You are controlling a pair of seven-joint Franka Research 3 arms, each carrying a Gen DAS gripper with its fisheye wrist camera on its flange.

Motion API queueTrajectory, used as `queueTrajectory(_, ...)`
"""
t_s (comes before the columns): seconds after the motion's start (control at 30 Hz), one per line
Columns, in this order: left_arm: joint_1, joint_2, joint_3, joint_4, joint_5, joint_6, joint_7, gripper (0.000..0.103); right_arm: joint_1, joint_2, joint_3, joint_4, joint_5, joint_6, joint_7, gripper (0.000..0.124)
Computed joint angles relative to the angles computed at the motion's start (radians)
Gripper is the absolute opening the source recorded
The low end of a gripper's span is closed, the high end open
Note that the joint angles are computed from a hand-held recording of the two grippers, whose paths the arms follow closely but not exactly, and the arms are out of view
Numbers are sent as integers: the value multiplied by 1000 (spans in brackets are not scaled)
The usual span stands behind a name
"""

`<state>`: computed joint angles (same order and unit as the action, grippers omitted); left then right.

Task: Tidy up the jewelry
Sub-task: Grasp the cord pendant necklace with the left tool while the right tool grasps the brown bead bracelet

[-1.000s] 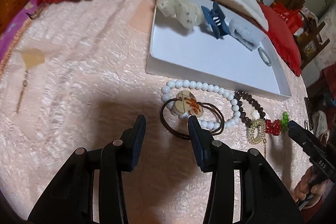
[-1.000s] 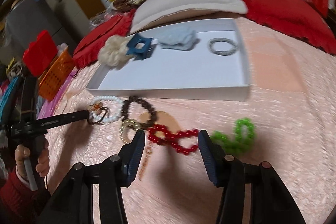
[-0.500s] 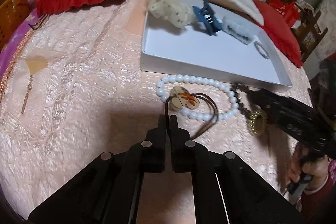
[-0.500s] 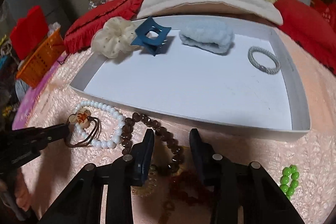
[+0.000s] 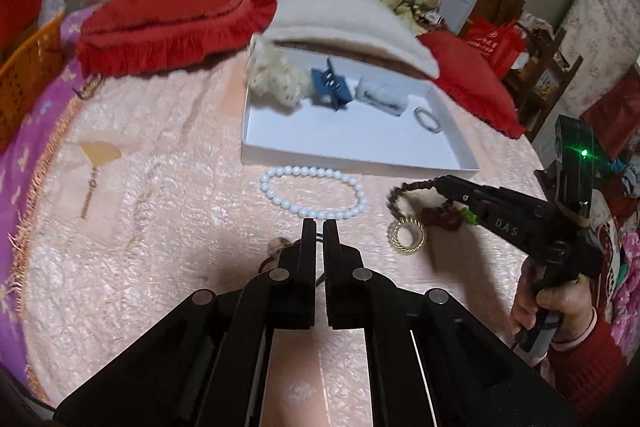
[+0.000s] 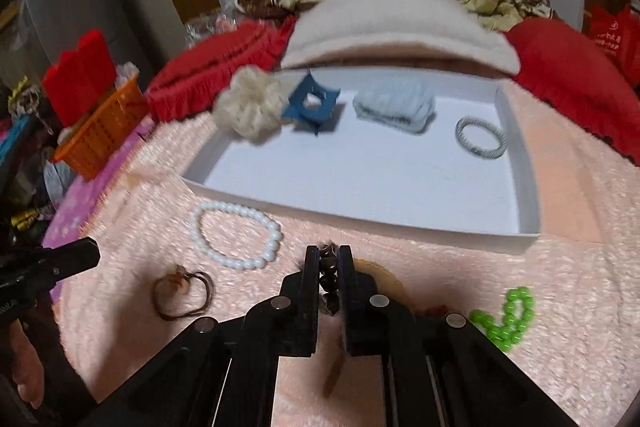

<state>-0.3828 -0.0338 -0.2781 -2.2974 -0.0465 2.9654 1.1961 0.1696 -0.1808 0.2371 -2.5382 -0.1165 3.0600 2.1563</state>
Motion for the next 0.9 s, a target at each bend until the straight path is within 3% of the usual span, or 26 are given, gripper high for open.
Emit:
queueTrajectory(0.3,23,-24,3,-36,131,-22,-158,3,0,-185,22,-78,63,-27,-21,8)
queueTrajectory(0.5,36,83,3,-15,14,-37,-62,4,27,-228,31,-104,106,-69,-67,8)
queueTrajectory(0.67,57,184,-20,51,71,-22,-22,4,77,-197,-3,-109,173,-57,-103,8)
queueTrajectory(0.7,63,197,-26,61,76,-25,-12,6,82,-193,-6,-108,183,-55,-108,8)
queueTrajectory(0.77,87,213,-53,64,60,11,22,21,87,-183,-8,-107,197,-53,-116,8)
queueTrajectory(0.83,116,221,-92,68,14,19,73,45,91,-174,-12,-104,207,-51,-126,8)
queueTrajectory(0.87,116,225,-99,71,4,7,86,46,94,-168,-16,-102,214,-50,-132,8)
queueTrajectory(0.9,87,223,-70,67,57,19,46,46,96,-163,-19,-101,221,-48,-135,8)
